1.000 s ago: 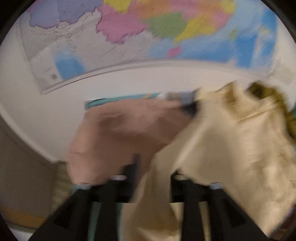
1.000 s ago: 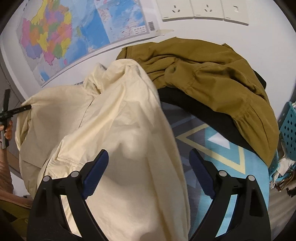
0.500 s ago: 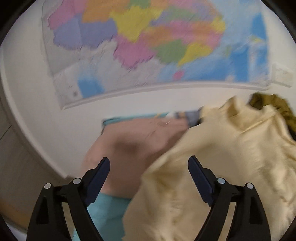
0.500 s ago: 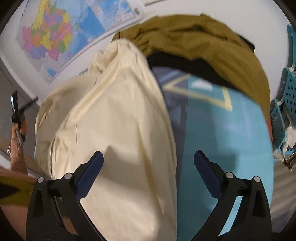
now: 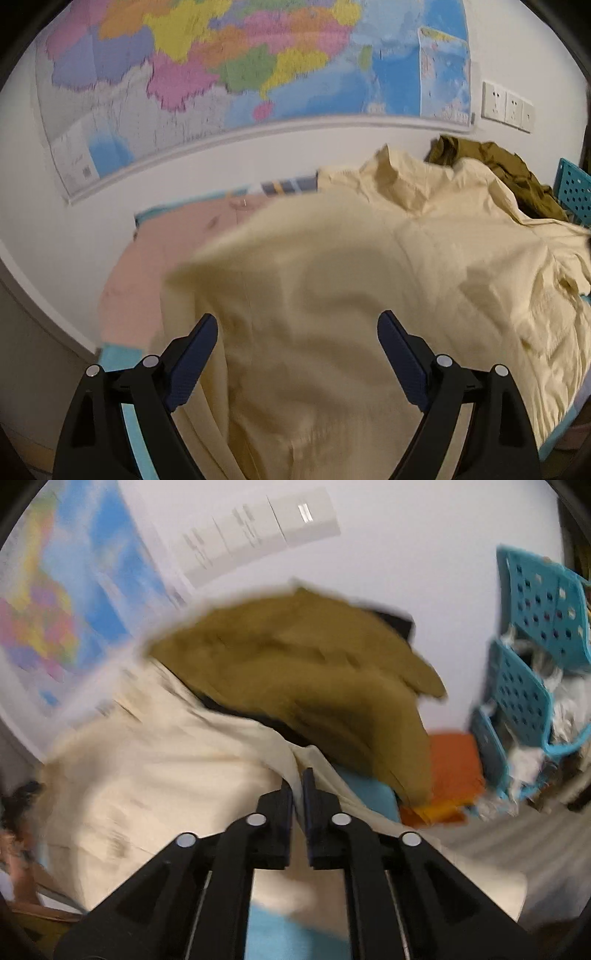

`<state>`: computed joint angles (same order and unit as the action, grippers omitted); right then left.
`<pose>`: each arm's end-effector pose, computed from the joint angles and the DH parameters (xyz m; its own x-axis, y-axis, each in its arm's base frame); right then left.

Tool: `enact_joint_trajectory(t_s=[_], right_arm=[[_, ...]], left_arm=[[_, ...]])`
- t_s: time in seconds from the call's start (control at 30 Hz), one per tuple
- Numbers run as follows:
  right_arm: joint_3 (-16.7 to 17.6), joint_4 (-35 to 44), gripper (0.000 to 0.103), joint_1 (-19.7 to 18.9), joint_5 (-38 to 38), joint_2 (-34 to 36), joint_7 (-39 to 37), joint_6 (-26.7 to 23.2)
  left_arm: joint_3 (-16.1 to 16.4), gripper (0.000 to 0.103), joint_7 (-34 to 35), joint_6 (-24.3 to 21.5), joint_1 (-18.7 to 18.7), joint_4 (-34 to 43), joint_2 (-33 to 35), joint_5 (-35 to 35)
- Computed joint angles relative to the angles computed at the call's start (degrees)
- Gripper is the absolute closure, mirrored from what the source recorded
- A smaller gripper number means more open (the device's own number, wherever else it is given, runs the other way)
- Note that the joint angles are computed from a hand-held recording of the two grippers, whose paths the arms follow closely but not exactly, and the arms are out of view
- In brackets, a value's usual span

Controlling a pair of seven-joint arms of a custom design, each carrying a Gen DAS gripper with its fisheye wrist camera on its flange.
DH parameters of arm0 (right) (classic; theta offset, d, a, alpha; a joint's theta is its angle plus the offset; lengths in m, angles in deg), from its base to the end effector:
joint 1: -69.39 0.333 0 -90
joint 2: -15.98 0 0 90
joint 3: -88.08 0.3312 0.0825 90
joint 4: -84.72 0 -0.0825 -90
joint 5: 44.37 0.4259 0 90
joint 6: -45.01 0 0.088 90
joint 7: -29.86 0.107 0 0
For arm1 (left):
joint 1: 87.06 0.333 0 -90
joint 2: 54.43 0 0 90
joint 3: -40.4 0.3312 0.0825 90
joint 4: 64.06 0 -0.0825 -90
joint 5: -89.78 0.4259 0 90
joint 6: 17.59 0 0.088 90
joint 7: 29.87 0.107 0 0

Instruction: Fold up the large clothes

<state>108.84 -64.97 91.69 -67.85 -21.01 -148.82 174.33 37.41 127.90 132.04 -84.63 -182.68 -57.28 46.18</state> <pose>0.3075 0.2745 0.4697 -0.5640 -0.8098 -0.1615 -0.6324 0.5494 -0.5462 0.6155 0.0086 0.5118 -0.5675 -0.8191 -0.0845 -0.5482 0.4524 -0.7034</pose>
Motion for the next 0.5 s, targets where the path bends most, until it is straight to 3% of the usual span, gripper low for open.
enact_joint_trajectory(t_s=[0.07,0.1,0.13,0.17,0.23,0.27,0.37,0.47,0.5], right_arm=[[1.2,0.2,0.073,0.2,-0.6,0.6,1.1,0.1],[3.5,-0.1,0.066,0.0,-2.8,-0.7,3.9,1.2],[5.0,-0.2,0.042,0.0,-4.4,-1.7,5.9,1.9],[6.8,-0.3,0.027,-0.2,-6.8,-2.9,8.2,3.7],[9.1,-0.6,0.024,0.1,-10.7,-3.4,11.2,11.3],[9.1,-0.5,0.016,0.4,-11.3,-2.7,11.2,13.7],[9.9,0.0,0.011,-0.6,-13.1,2.9,13.0,25.3],[12.5,0.4,0.009,-5.6,-15.8,8.7,17.6,35.2],[14.8,0.3,0.009,-9.6,-18.2,10.4,21.2,40.4]], left_arm=[[0.8,0.018,1.5,-1.7,0.6,-1.6,-1.0,-1.5],[1.3,0.018,1.6,-3.0,0.9,-2.1,-1.4,-1.6],[2.0,0.018,2.1,-5.2,1.4,-2.6,-2.0,-2.1],[2.8,0.018,3.3,-7.9,1.9,-3.0,-2.6,-3.2],[4.6,0.018,6.4,-13.5,3.1,-4.1,-3.9,-6.1],[5.9,0.018,8.7,-17.8,3.9,-4.4,-4.3,-7.9],[8.0,0.016,11.5,-30.2,6.5,-3.6,-3.8,-9.8],[7.6,0.01,13.0,-35.4,8.2,-4.4,-3.5,-9.0],[7.5,0.007,13.6,-36.9,8.6,-4.9,-3.5,-8.5]])
